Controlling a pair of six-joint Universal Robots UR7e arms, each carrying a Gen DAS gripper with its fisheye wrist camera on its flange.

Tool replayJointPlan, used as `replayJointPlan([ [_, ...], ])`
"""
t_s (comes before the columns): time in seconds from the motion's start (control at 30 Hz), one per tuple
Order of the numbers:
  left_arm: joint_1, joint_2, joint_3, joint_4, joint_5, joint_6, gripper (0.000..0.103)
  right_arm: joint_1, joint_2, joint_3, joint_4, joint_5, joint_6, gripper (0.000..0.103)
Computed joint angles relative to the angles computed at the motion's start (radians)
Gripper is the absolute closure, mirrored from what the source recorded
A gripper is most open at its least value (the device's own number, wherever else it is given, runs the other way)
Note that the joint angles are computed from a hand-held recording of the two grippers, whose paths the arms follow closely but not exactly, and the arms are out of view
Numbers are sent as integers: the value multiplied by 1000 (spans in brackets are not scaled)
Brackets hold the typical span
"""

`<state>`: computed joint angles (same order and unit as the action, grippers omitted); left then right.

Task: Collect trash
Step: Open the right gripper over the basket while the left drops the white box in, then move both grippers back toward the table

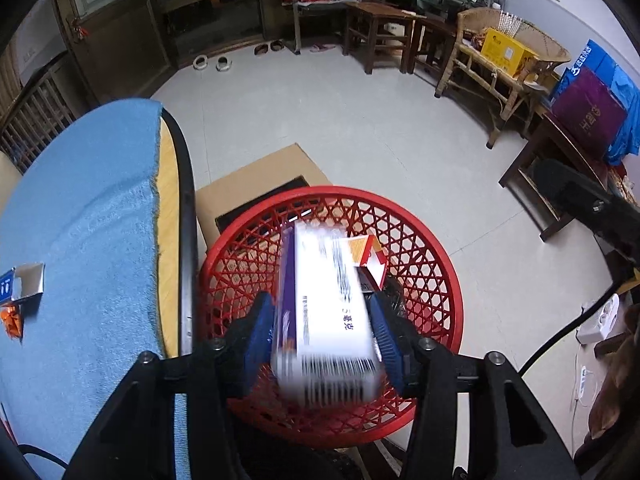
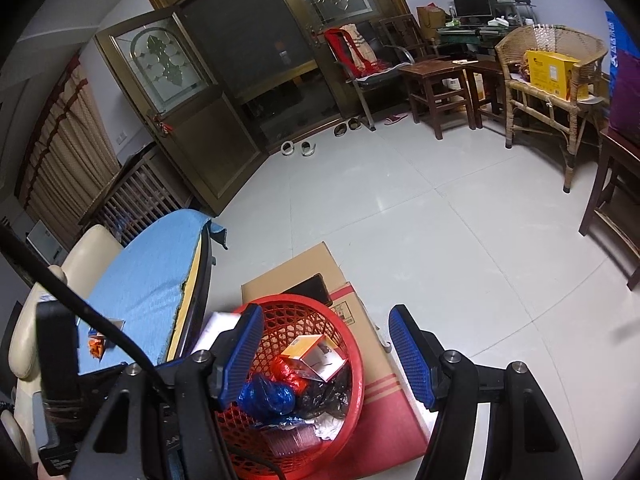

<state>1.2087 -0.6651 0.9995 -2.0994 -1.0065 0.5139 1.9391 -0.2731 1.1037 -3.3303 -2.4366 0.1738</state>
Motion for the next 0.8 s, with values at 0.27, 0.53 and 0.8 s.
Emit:
replayJointPlan([
  [0.27,-2,1,0,16,29,-7,29,1,-8,14,-5,-14,11,30],
  [0.53,8,-24,-26,-2,11,-19,29,12,14,-29,12,-9,-14,30],
  [0.8,51,-51,-99,-32,30,-70,29,30,82,-161,116,27,-43,30],
])
